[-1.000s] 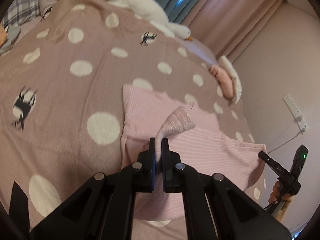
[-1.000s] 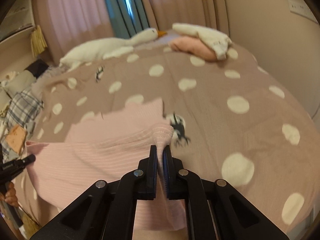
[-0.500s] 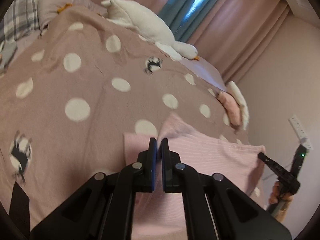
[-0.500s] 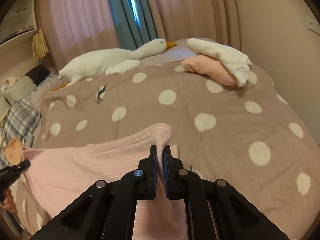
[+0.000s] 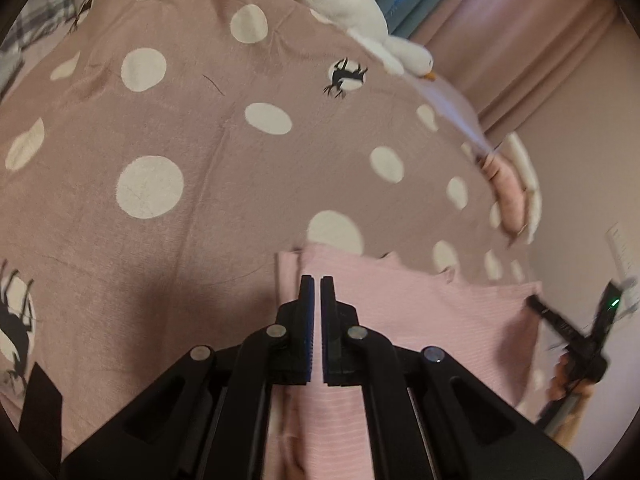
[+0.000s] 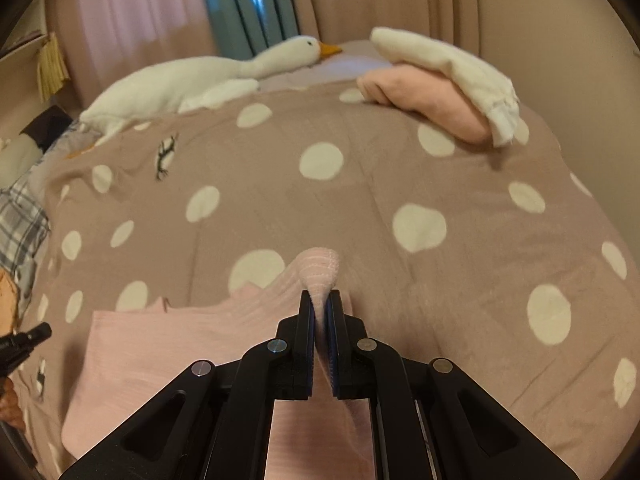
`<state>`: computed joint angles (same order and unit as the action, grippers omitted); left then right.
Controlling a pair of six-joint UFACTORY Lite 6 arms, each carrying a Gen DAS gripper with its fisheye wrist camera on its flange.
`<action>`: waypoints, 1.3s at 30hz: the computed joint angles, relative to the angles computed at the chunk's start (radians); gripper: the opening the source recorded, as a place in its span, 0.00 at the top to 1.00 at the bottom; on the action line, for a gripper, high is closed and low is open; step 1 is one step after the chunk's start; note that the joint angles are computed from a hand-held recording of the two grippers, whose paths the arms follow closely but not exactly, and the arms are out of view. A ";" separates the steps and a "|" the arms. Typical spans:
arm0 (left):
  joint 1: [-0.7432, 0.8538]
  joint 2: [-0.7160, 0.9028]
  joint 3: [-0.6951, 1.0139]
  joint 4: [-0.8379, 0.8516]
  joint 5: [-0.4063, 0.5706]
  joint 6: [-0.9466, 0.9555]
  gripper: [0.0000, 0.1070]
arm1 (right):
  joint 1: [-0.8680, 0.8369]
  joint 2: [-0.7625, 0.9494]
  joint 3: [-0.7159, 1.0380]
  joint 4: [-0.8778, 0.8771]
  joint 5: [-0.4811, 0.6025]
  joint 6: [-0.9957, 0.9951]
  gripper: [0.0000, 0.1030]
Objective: Fold small clothes
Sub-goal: 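Close the right tool on the shirt and lift it with both tools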
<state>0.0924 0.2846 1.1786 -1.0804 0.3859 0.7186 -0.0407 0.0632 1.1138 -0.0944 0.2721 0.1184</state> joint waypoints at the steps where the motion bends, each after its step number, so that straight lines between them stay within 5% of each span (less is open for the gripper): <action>1: -0.011 0.011 0.004 0.021 -0.020 -0.005 0.94 | -0.001 0.006 -0.002 -0.037 0.000 0.030 0.93; 6: -0.025 0.143 0.112 0.040 -0.003 0.006 0.71 | -0.019 0.015 -0.011 -0.006 -0.005 -0.018 0.93; 13: -0.065 0.414 0.389 0.208 -0.010 -0.180 0.75 | -0.008 0.015 -0.021 -0.081 -0.011 0.037 0.93; 15: -0.075 0.438 0.410 0.257 -0.032 -0.228 0.90 | 0.002 0.017 -0.025 -0.156 -0.012 0.103 0.93; 23: -0.102 0.204 0.205 0.135 -0.172 -0.083 0.94 | 0.029 -0.019 -0.054 -0.218 -0.028 0.168 0.93; 28: -0.078 0.169 0.234 0.127 -0.163 -0.063 0.94 | 0.054 0.029 0.023 -0.332 -0.023 0.290 0.93; 39: -0.067 0.428 0.424 0.557 -0.089 -0.540 0.92 | 0.030 0.309 0.198 -0.339 0.000 0.318 0.93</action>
